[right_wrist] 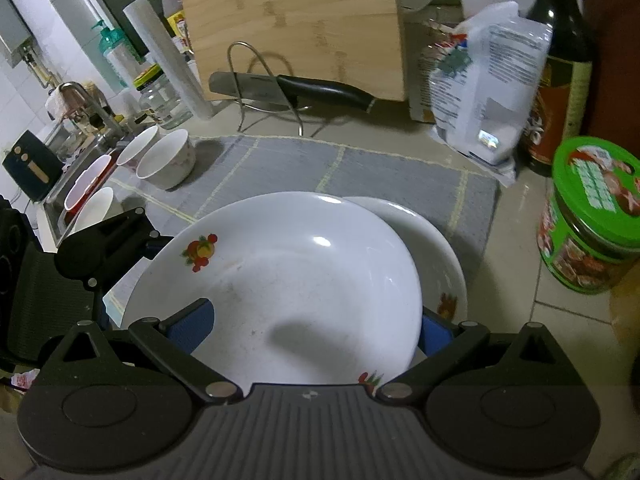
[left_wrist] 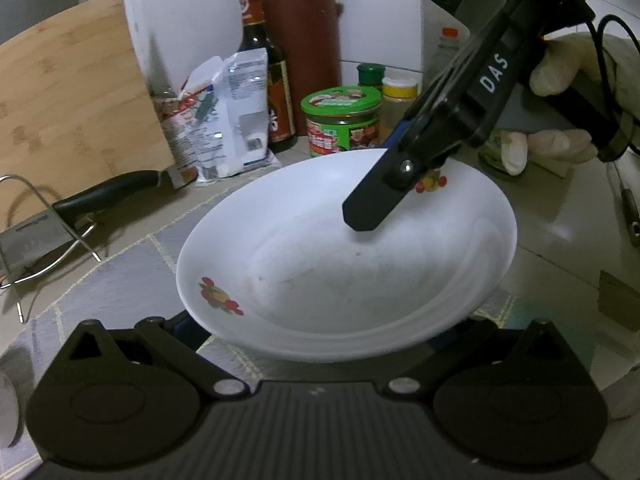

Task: Organize plates and bowls
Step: 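Lower the flower-print plate onto the plate stack with the right gripper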

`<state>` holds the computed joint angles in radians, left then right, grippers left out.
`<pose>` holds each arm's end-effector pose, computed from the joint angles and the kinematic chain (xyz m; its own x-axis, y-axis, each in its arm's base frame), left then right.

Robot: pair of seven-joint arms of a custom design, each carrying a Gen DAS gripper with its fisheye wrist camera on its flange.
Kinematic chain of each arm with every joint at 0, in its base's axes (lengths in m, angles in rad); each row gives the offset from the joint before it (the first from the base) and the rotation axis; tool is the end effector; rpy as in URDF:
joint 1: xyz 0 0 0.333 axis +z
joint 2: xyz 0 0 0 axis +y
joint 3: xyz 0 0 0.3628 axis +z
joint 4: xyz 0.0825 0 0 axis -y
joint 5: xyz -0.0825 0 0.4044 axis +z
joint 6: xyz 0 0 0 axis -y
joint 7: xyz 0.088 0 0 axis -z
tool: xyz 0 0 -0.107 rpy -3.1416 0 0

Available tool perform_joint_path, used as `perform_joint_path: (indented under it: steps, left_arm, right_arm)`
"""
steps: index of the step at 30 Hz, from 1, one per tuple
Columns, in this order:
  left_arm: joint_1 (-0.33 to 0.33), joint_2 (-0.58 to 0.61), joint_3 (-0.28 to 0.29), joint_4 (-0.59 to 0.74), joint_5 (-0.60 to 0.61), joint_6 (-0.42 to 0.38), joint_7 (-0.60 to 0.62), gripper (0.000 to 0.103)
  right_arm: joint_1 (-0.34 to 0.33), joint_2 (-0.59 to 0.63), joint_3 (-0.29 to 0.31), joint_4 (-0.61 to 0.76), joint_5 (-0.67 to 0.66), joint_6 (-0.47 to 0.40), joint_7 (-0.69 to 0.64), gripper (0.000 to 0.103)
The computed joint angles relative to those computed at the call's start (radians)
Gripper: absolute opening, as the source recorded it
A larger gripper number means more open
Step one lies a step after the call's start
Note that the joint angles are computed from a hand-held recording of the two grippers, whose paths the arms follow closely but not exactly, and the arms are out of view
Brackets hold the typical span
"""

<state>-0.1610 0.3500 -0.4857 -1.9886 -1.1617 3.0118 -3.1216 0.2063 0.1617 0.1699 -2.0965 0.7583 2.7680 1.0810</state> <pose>0.5751 -0.3191 0.3766 -0.8409 -0.5361 -0.0740 -0.3159 0.5973 -0.7372 0.5945 0.1989 0.4260 0.2943 -0.8862 -0.3578 -0.8607 -0.0830 -0.5023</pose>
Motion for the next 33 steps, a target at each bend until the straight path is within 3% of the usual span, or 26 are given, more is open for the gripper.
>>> perform_joint_path:
  steps: [18, 24, 33]
  left_arm:
    - [-0.023, 0.028, 0.035, 0.007, 0.253, -0.041, -0.234, 0.103]
    - [0.006, 0.035, 0.005, 0.003, 0.288, -0.036, -0.246, 0.103]
    - [-0.004, 0.033, 0.025, 0.001, 0.381, -0.05, -0.312, 0.103]
  right_arm:
    - [-0.009, 0.008, -0.001, -0.023, -0.013, 0.006, 0.024, 0.103]
    - [-0.01, 0.019, 0.0, -0.015, -0.037, -0.001, 0.052, 0.103]
    - [-0.015, 0.026, 0.004, -0.01, -0.057, -0.007, 0.083, 0.103]
